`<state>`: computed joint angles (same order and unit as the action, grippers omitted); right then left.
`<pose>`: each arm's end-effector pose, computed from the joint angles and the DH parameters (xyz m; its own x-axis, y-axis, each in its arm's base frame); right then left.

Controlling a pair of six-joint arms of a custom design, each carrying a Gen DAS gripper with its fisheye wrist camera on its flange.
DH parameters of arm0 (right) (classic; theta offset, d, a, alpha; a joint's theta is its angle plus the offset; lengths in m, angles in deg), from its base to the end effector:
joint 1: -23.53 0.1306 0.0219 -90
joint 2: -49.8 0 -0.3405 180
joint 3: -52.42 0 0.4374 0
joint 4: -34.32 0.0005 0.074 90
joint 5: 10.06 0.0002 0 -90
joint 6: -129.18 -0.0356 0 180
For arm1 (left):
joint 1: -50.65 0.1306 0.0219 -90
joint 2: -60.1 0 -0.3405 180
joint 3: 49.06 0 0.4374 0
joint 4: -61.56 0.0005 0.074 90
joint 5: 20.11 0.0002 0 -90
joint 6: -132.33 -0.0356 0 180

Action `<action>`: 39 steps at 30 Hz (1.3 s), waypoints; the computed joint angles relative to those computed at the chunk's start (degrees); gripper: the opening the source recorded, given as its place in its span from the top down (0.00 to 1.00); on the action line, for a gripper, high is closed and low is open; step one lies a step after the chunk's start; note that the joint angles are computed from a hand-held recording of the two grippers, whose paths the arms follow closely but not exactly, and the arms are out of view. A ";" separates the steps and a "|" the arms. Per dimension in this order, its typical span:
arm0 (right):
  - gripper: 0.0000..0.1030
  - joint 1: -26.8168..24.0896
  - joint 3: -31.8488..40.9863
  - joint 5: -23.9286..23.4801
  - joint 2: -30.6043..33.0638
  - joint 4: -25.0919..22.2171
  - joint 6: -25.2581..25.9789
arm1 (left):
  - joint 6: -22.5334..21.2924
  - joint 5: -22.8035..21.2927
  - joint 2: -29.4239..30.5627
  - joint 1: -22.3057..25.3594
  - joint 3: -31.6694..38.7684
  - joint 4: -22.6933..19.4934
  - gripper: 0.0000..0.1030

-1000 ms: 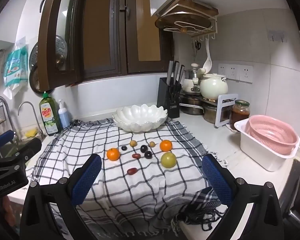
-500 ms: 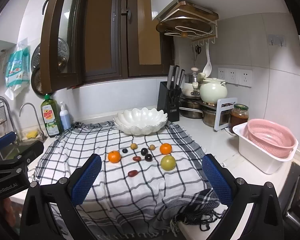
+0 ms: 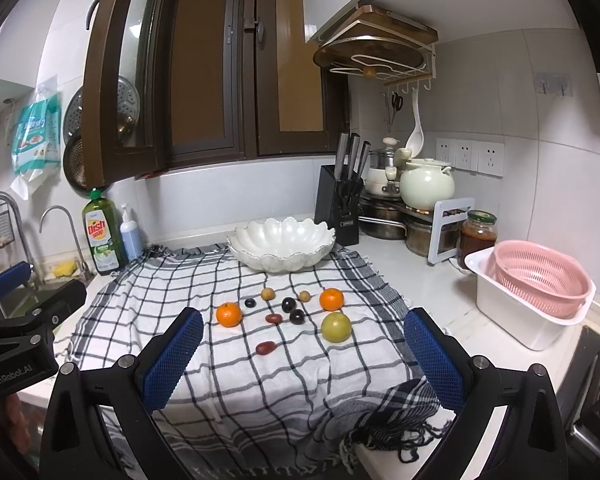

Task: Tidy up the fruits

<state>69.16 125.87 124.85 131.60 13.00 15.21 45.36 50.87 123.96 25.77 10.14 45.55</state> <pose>0.3625 0.3339 0.3548 -0.3477 0.0560 -0.9359 0.0700 0.9970 0.0337 0.3753 -0.1618 0.3625 -0.3262 0.0962 -0.9404 0.1040 0.9924 0.0654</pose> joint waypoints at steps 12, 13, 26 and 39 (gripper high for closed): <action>0.01 -0.04 -0.39 0.76 -0.60 0.84 0.79 | 0.16 -0.16 0.19 -0.41 0.04 0.00 0.00; 0.01 -0.09 -0.49 0.72 -0.71 0.97 0.95 | 0.09 -0.22 0.18 -0.41 -0.01 0.07 0.00; 0.01 0.02 -0.32 1.06 -0.63 1.03 0.97 | -0.03 -0.03 0.71 -0.55 0.38 0.17 0.00; 0.01 -0.34 -0.49 0.43 -0.91 0.80 0.72 | -0.28 -0.24 1.31 -0.91 0.92 0.15 0.00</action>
